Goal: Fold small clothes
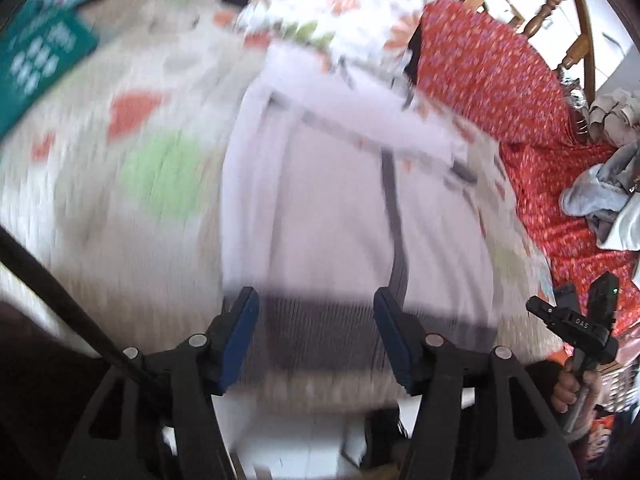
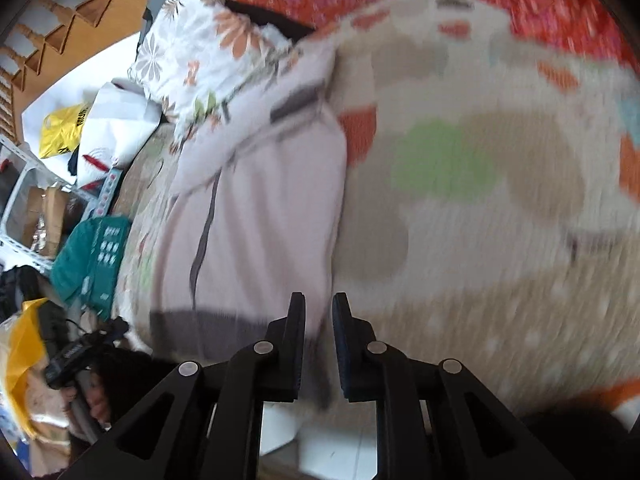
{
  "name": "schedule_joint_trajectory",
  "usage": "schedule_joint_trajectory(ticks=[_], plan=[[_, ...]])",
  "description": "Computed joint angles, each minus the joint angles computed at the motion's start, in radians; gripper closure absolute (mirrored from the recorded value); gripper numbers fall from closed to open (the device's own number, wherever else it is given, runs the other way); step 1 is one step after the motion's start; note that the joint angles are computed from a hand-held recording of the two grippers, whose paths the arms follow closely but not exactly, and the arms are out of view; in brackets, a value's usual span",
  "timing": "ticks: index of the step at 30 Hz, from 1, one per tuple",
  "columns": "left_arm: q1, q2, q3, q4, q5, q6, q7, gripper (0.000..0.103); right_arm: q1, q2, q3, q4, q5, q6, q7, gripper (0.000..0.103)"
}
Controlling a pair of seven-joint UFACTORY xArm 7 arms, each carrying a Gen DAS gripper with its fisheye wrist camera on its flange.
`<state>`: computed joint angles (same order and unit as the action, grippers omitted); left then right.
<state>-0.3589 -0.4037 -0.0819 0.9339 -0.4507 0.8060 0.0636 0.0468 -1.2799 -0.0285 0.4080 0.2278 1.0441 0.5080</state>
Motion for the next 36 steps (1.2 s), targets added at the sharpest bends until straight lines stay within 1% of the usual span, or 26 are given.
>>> schedule_joint_trajectory(ticks=[2,3,5,7,9,11,12,13,15,16,17,18,19,21,23,26,27,29,30,31,32,33,35,36], plan=[[0.003,0.086,-0.021,0.082,0.022,-0.070,-0.004,0.030,-0.011,0.115,-0.002,0.062,-0.031,-0.065,-0.030,0.084],[0.006,0.131,-0.031,0.123,0.036,-0.103,-0.013,0.029,-0.016,0.158,0.000,0.086,-0.042,-0.089,-0.039,0.084],[0.007,0.233,-0.042,0.218,0.050,-0.141,-0.021,0.029,-0.039,0.278,0.022,0.147,-0.082,-0.161,-0.051,0.084],[0.010,0.355,-0.056,0.338,0.075,-0.151,-0.046,0.029,-0.079,0.404,0.059,0.214,-0.147,-0.221,-0.051,0.084],[0.012,0.473,-0.073,0.456,0.126,-0.159,-0.099,0.029,-0.104,0.510,0.071,0.269,-0.188,-0.267,-0.041,0.084],[0.012,0.565,-0.077,0.552,0.178,-0.159,-0.142,0.029,-0.139,0.651,0.083,0.350,-0.239,-0.314,-0.021,0.084],[0.012,0.597,-0.079,0.582,0.195,-0.166,-0.157,0.029,-0.147,0.700,0.084,0.380,-0.259,-0.332,-0.013,0.084],[0.015,0.619,-0.082,0.599,0.200,-0.174,-0.161,0.029,-0.160,0.785,0.091,0.435,-0.287,-0.352,-0.002,0.084],[0.025,0.652,-0.089,0.615,0.206,-0.186,-0.149,0.028,-0.155,0.903,0.085,0.516,-0.310,-0.372,0.004,0.084],[0.026,0.671,-0.089,0.632,0.221,-0.171,-0.144,0.028,-0.137,0.981,0.068,0.572,-0.298,-0.372,-0.024,0.084],[0.022,0.700,-0.082,0.668,0.253,-0.126,-0.155,0.028,-0.127,1.043,0.058,0.622,-0.295,-0.354,-0.042,0.084],[0.022,0.724,-0.078,0.702,0.268,-0.084,-0.168,0.028,-0.124,1.110,0.056,0.676,-0.314,-0.329,-0.048,0.084],[0.031,0.748,-0.084,0.734,0.253,-0.052,-0.167,0.028,-0.123,1.190,0.058,0.746,-0.362,-0.287,-0.048,0.084],[0.062,0.788,-0.103,0.789,0.184,0.001,-0.154,0.028,-0.110,1.308,0.050,0.861,-0.482,-0.213,-0.034,0.084],[0.083,0.822,-0.110,0.837,0.130,0.034,-0.165,0.028,-0.092,1.423,0.025,0.987,-0.577,-0.164,-0.037,0.084],[0.087,0.856,-0.105,0.882,0.106,0.058,-0.213,0.028,-0.071,1.577,-0.018,1.190,-0.612,-0.116,-0.057,0.084],[0.087,0.871,-0.105,0.901,0.103,0.072,-0.227,0.028,-0.071,1.631,-0.026,1.266,-0.593,-0.091,-0.073,0.084],[0.083,0.897,-0.104,0.939,0.110,0.107,-0.247,0.028,-0.077,1.697,-0.034,1.367,-0.542,-0.059,-0.102,0.084],[0.080,0.901,-0.102,0.946,0.116,0.113,-0.252,0.028,-0.081,1.710,-0.035,1.394,-0.516,-0.052,-0.111,0.084],[0.076,0.901,-0.098,0.946,0.126,0.111,-0.260,0.028,-0.095,1.703,-0.029,1.394,-0.470,-0.072,-0.119,0.083],[0.073,0.898,-0.094,0.942,0.135,0.104,-0.267,0.028,-0.102,1.685,-0.028,1.377,-0.442,-0.094,-0.125,0.077],[0.074,0.895,-0.092,0.937,0.138,0.097,-0.271,0.028,-0.105,1.658,-0.029,1.344,-0.424,-0.117,-0.125,0.067],[0.081,0.890,-0.093,0.931,0.131,0.089,-0.282,0.028,-0.109,1.567,-0.030,1.229,-0.394,-0.177,-0.117,0.059],[0.084,0.891,-0.094,0.931,0.127,0.086,-0.288,0.028,-0.110,1.521,-0.032,1.171,-0.389,-0.199,-0.110,0.057]])
